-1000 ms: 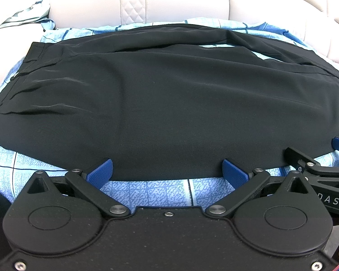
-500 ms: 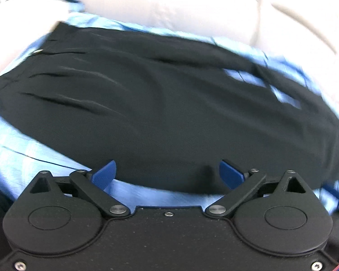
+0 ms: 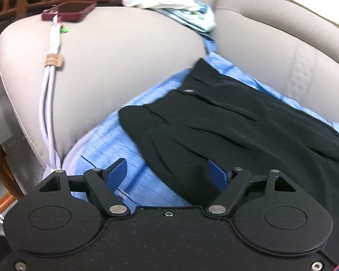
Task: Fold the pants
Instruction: 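Grasp the trousers' waistband corners with both grippers and lift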
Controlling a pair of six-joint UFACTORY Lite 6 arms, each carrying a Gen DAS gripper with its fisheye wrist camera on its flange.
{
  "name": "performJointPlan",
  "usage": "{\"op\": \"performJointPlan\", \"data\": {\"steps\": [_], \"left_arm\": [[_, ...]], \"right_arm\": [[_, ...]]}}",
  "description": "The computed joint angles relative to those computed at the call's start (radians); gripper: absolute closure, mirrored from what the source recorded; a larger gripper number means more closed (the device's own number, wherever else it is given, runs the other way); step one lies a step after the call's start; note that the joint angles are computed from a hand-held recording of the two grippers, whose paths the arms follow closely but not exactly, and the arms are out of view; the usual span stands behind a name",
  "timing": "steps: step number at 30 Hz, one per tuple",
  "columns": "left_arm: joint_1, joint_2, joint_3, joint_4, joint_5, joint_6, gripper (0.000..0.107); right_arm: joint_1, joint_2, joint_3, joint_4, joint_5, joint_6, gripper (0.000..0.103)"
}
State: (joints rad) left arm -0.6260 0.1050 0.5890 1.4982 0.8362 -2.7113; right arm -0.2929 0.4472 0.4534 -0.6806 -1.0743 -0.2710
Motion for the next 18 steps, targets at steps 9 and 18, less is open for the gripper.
{"op": "performJointPlan", "data": {"steps": [9, 18], "left_arm": [[0.19, 0.167, 0.039, 0.289, -0.043, -0.215, 0.04], [0.072, 0.132, 0.013, 0.153, 0.174, -0.2, 0.095]], "right_arm": [[0.183, 0.027, 0.061, 0.114, 0.06, -0.004, 0.007], [0.265, 0.01, 0.148, 0.023, 0.176, 0.187, 0.087]]}}
